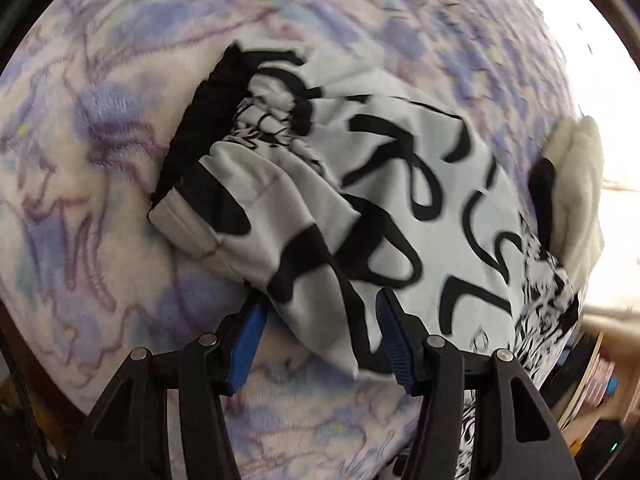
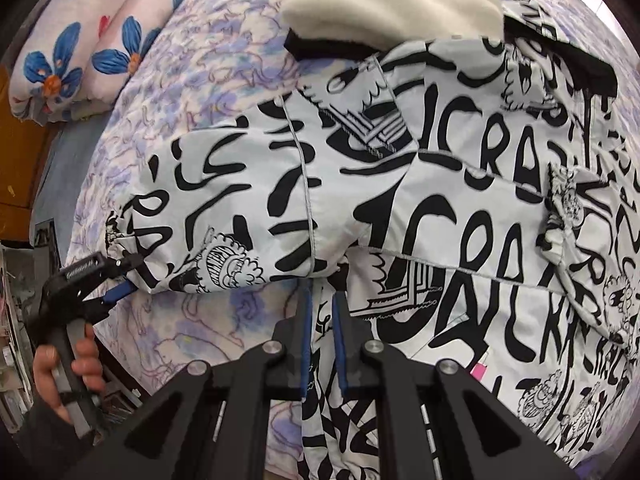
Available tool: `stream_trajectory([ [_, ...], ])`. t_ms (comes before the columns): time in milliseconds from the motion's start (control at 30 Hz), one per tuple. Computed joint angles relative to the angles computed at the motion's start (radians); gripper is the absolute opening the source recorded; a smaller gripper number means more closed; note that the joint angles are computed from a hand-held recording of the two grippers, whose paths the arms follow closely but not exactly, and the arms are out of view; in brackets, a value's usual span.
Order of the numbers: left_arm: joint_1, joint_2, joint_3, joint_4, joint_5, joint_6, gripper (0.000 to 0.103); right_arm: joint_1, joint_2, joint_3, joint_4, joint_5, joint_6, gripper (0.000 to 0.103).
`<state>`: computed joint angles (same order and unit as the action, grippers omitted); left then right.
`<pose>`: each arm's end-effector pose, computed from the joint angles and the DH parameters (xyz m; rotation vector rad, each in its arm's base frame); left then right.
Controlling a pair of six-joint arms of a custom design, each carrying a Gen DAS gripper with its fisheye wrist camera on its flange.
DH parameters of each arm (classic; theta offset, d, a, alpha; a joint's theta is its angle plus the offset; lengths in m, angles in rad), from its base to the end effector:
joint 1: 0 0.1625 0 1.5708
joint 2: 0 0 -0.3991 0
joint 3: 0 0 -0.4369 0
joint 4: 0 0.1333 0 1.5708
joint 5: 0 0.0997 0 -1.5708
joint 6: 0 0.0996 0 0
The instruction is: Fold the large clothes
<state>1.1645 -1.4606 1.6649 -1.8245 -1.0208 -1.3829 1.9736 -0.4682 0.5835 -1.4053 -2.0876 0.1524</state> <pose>-0.0572 -0.6019 0.3907 -1.3128 2.4303 -0.6505 0.4152 -0.7600 0.1815 0.4156 -2.5341 -0.1629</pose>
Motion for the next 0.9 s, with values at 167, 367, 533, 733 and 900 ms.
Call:
stream_trajectory([
  [167, 0.030, -0.001, 0.026, -0.068, -0.024, -0.009, 0.065, -0.003, 0.002, 0.010, 0.000, 0.010, 0.019, 0.010],
  [367, 0.006, 0.048, -0.031, 0.055, 0.034, -0.047, 0.027, -0.008, -0.014, 0.035, -0.011, 0.040, 0.040, 0.010],
  [533, -0.050, 0.106, -0.122, 0.139, 0.126, -0.026, 0.006, -0.026, -0.075, 0.110, -0.042, 0.052, 0.056, 0.010],
  [733, -0.147, 0.277, -0.339, 0.006, 0.199, 0.265, 0.006, -0.071, -0.167, 0.213, -0.087, 0.058, 0.099, 0.010],
  [900, -0.217, 0.505, -0.610, -0.105, 0.165, 0.597, 0.006, -0.112, -0.243, 0.275, -0.122, 0.059, 0.123, 0.010],
])
